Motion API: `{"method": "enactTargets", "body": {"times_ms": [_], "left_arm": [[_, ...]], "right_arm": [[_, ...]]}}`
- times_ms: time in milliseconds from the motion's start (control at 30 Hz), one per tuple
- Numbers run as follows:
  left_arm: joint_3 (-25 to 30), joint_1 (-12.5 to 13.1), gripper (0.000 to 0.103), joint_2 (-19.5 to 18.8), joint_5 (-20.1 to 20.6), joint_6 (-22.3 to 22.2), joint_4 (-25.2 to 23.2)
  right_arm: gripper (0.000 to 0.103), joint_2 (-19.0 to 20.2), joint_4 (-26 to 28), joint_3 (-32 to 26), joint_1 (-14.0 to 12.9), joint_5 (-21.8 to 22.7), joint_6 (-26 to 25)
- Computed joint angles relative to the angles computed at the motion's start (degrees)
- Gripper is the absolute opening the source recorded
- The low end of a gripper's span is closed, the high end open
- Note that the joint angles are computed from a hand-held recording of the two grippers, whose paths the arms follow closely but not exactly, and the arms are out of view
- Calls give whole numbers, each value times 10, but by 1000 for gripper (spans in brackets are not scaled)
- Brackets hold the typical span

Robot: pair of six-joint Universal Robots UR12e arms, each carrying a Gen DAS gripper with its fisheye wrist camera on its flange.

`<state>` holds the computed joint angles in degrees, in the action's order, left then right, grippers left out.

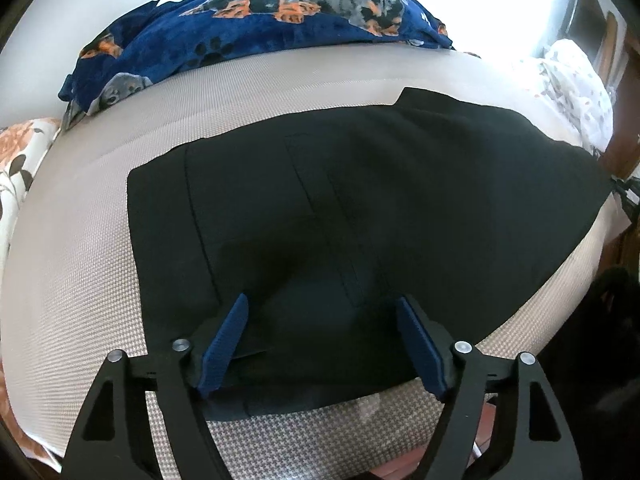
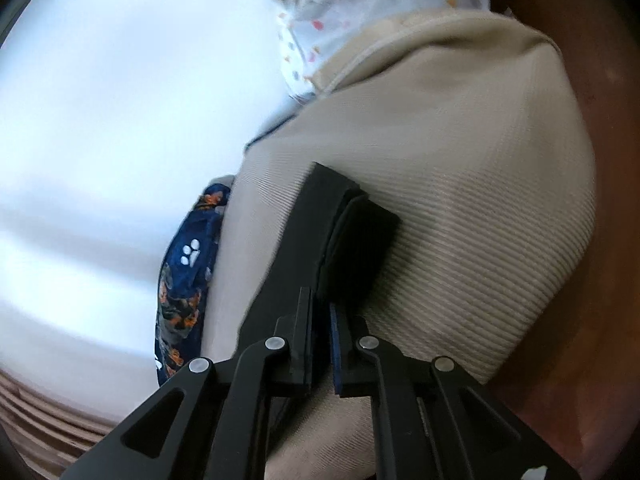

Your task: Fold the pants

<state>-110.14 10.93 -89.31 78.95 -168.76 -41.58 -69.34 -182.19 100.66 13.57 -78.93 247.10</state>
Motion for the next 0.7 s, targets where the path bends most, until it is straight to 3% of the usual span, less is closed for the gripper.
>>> {"method": "enactTargets", "body": {"times_ms": [100,200,267,400,533,633,700], "left_arm": [[1,-1,81,-1,3,7,0],[3,-4,82,-3,10,8,0],[4,-5,84,-3,9,4,1],[0,-10,86,-5,17,7,14],[3,-11,87,-6,19,12,4],[7,-12,88,-8,21,14,-2],[6,-12,89,-8,21,9,3]], "right_arm": [[8,9,-38,-17,-2,16,5],[7,21,-122,-40,0,20,-15],[7,16,-87,-44,1,7,-44],[7,13,9,-18,-5,27,10],[6,18,-53,9,-3,34,65],[13,17,-78,18,-5,48,94],[14,7,-113,34,-5,24,105]]}}
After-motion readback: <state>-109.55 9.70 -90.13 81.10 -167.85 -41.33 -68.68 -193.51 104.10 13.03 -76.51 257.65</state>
